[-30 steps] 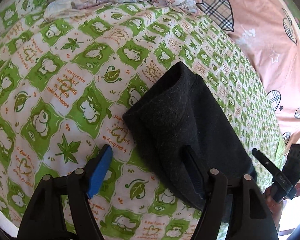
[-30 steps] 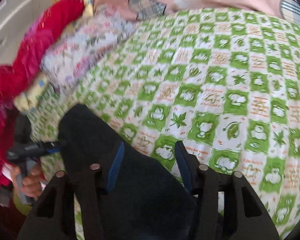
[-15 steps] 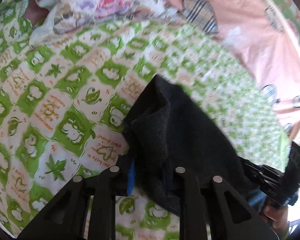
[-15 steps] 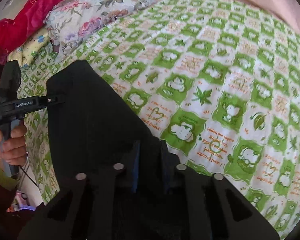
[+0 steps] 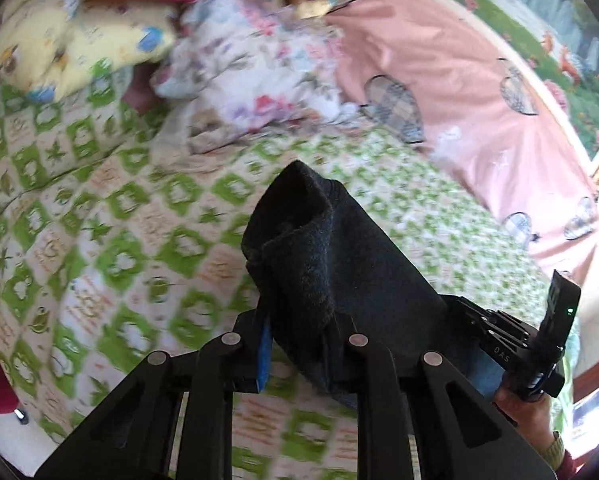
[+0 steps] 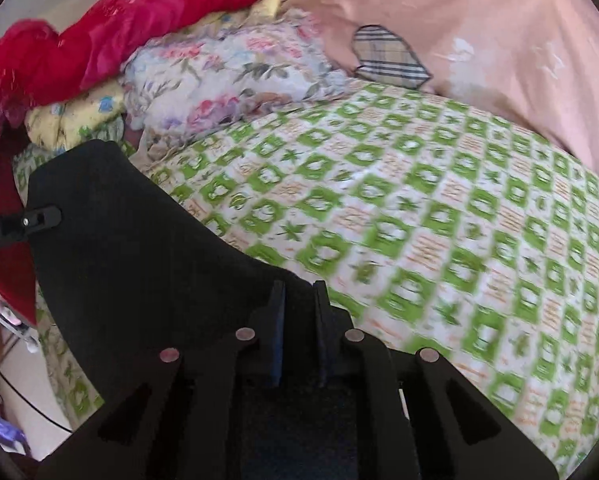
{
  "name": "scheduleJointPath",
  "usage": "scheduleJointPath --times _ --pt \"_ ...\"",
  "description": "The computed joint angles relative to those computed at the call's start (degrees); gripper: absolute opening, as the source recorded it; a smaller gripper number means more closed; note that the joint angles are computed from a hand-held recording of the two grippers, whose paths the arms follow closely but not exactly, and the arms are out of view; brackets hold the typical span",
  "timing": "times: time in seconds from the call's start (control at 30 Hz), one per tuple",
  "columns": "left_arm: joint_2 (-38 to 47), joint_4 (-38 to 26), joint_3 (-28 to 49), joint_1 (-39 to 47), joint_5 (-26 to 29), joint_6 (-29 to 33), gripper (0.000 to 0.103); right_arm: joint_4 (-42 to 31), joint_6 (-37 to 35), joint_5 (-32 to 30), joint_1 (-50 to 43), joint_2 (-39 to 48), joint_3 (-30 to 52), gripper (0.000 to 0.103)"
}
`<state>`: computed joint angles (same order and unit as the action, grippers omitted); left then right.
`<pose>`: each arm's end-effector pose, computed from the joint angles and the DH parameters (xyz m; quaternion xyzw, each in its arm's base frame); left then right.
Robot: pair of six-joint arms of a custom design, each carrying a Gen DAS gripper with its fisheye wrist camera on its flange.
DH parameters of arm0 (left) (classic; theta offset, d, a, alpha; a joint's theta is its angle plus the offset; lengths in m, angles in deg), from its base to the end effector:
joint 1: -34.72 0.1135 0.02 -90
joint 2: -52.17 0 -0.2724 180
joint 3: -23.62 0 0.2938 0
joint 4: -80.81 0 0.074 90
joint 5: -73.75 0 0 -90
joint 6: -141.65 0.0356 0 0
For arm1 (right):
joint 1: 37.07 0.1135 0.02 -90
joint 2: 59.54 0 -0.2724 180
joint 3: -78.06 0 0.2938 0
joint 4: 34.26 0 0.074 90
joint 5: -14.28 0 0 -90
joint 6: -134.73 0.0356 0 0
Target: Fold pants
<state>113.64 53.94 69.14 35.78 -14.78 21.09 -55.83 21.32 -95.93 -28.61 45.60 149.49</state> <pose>0.2527 0.0038 0.1976 -0.2447 0.8831 -0.1132 0.3840 0.3906 0.0705 0.1251 -0.3083 0.8892 0.1278 0.3130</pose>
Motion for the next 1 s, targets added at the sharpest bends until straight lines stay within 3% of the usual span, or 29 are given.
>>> scheduleJointPath --times 0.1,0.2,0.33,0.4,0.63,1.0 --pt "4.89 1.79 -0.35 1.71 0.70 1.73 0.021 3.05 2.64 -0.60 0.10 3.75 0.12 0.015" --pt "7.67 1.48 -0.43 1.98 0.11 1.48 0.026 2.65 4.36 -1.58 -1.24 4.70 0.14 0.030" --pt "1.62 -0.46 -2.30 1.42 -3.53 1.31 0.038 4.27 6.70 -4.27 -5.44 -2.80 -5.21 0.056" --pt "-1.75 -2.24 -2.31 0.30 -7.16 1.47 0.039 3.84 6.81 -6.68 -8.45 -7.78 -8.27 0.060" --pt "-6.75 -6.02 0.57 -5.49 -10.12 2.71 0.048 -3.71 3.00 -11.43 -20.50 -21.56 -16.03 0.060" --pt "14.26 -1.00 12.76 -28.54 -12.04 5.42 0.057 -16.07 -8.63 -15.97 -46.05 -30.30 -21.17 0.060"
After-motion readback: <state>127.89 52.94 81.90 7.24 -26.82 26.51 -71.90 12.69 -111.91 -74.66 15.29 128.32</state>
